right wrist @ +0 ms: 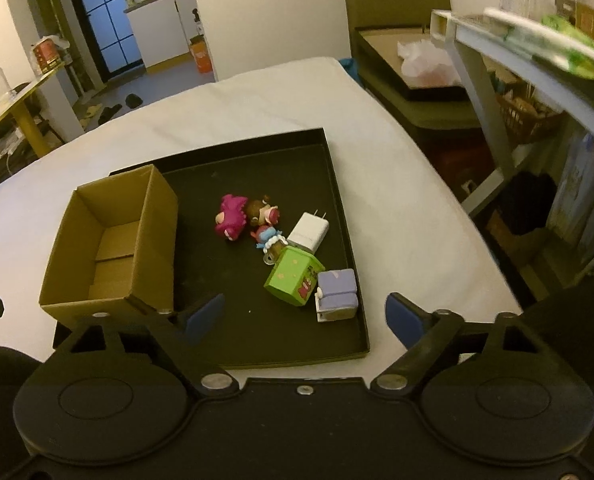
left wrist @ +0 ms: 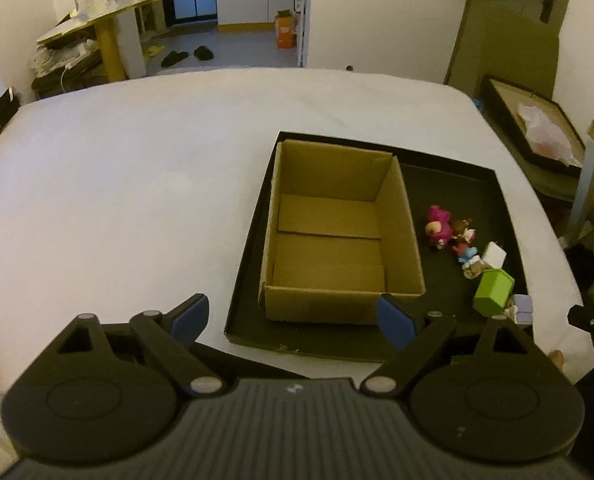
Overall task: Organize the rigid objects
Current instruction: 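Lower the right gripper onto the green hexagonal cup and close it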
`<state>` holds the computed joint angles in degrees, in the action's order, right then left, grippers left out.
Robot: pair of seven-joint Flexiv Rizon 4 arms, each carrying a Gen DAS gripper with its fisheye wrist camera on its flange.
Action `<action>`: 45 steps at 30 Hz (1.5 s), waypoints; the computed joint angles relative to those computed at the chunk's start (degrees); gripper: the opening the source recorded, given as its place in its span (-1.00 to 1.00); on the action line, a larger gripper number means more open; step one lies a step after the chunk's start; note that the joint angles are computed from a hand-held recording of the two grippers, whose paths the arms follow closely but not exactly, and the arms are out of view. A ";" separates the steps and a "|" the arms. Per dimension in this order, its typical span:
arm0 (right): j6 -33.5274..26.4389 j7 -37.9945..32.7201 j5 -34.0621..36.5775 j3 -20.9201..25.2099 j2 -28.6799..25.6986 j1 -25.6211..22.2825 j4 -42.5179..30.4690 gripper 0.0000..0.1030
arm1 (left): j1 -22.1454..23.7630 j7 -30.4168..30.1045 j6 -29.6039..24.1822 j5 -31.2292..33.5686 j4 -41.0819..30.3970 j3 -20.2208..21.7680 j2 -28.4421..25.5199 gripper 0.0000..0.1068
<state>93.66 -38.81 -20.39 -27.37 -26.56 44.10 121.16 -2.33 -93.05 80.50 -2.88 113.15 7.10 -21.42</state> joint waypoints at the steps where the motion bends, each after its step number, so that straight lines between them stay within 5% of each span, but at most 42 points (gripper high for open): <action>1: -0.19 -0.18 0.36 1.76 -0.44 -1.62 -0.71 0.59 | 0.12 0.06 -0.54 -0.12 -0.39 -0.03 -0.35 0.69; 21: -6.53 -4.71 5.49 28.75 -11.34 -26.09 -16.10 0.06 | -3.12 -10.09 -2.90 7.26 -10.47 6.99 -9.18 0.59; 30: -10.49 -8.52 10.25 36.32 -17.46 -31.23 -24.53 -0.13 | -2.15 -10.00 -3.58 6.66 -13.10 6.15 -12.52 0.08; 40: -12.18 -10.76 13.56 37.24 -21.17 -31.69 -28.75 -0.15 | -2.49 -9.38 -3.54 5.99 -14.79 6.60 -15.07 -0.56; 45: -11.15 -11.26 13.96 36.98 -22.42 -31.48 -30.00 -0.04 | -1.83 -7.45 -2.82 5.47 -15.01 5.48 -15.73 -0.70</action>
